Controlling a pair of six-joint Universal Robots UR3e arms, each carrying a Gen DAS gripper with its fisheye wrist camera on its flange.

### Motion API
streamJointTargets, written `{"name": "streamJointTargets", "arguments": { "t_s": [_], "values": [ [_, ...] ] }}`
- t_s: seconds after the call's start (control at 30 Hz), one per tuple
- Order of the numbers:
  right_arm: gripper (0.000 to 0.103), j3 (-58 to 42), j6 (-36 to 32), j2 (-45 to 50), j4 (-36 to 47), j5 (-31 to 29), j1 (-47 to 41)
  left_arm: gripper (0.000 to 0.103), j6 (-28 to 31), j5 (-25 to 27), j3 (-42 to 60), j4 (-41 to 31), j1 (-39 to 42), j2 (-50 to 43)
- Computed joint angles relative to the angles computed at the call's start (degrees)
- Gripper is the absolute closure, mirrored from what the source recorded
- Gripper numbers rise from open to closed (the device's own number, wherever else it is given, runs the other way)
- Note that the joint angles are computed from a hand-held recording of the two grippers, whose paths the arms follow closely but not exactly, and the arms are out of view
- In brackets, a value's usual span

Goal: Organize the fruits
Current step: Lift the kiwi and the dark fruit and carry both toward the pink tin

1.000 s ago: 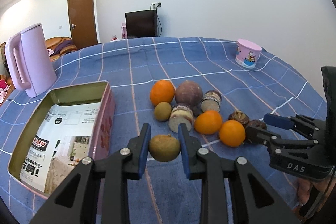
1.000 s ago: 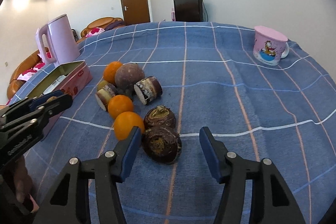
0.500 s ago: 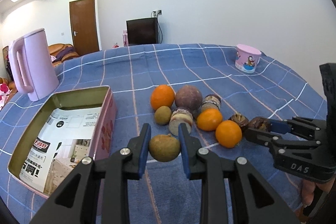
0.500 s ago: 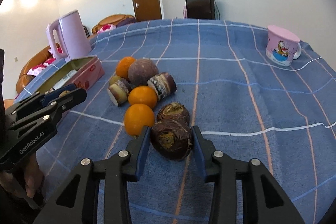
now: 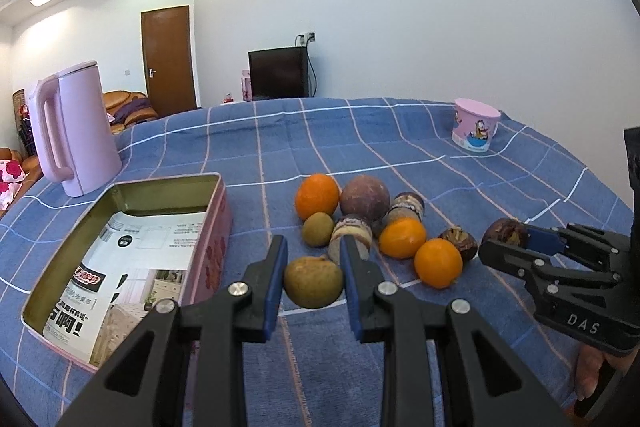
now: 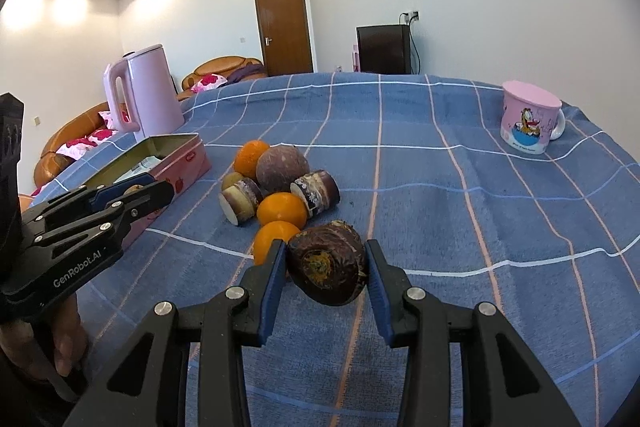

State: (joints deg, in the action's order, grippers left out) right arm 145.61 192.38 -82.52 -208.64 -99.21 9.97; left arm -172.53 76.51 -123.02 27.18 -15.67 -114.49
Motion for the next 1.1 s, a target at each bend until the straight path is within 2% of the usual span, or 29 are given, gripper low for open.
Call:
{"name": "streamJointTargets", "arguments": {
  "t_s": [1.1],
  "values": [
    [0.062,3.6,-0.8,6.9,-19.6,-5.5,4.4,0.075,-0.5,-2.3,-5.2,14.3,1.4,-1.6]
  ]
}}
